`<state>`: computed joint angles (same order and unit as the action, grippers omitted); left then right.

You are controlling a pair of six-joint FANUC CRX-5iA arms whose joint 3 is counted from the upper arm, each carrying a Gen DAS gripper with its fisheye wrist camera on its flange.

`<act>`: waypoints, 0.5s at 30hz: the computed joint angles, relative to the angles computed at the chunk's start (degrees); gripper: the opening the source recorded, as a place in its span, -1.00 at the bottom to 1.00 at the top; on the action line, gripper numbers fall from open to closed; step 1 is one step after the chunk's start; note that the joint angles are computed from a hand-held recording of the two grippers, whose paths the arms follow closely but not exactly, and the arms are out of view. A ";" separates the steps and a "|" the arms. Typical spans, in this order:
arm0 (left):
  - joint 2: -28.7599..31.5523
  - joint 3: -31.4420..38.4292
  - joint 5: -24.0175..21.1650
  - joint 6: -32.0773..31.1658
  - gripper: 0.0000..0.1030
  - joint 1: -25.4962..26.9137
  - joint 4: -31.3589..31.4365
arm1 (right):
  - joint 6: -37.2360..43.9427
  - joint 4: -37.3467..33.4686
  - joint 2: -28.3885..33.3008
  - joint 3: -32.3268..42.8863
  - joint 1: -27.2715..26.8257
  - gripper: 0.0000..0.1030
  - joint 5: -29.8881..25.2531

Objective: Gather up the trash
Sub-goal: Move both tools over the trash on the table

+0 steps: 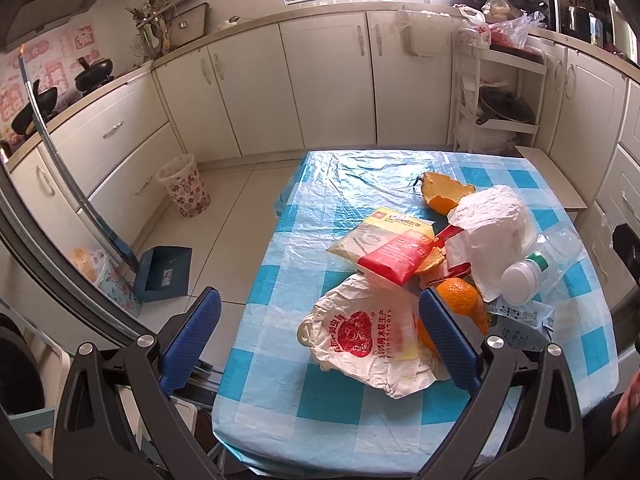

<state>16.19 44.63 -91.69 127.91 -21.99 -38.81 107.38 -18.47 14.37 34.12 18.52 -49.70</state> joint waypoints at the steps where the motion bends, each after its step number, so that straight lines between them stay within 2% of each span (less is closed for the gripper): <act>1: 0.04 0.05 -0.01 -0.01 0.85 -0.01 -0.01 | -0.19 0.12 0.11 0.20 0.03 0.88 -0.09; 15: 0.20 0.17 0.44 1.12 0.85 -0.24 0.54 | 0.28 -0.45 0.78 1.58 -0.88 0.88 -1.04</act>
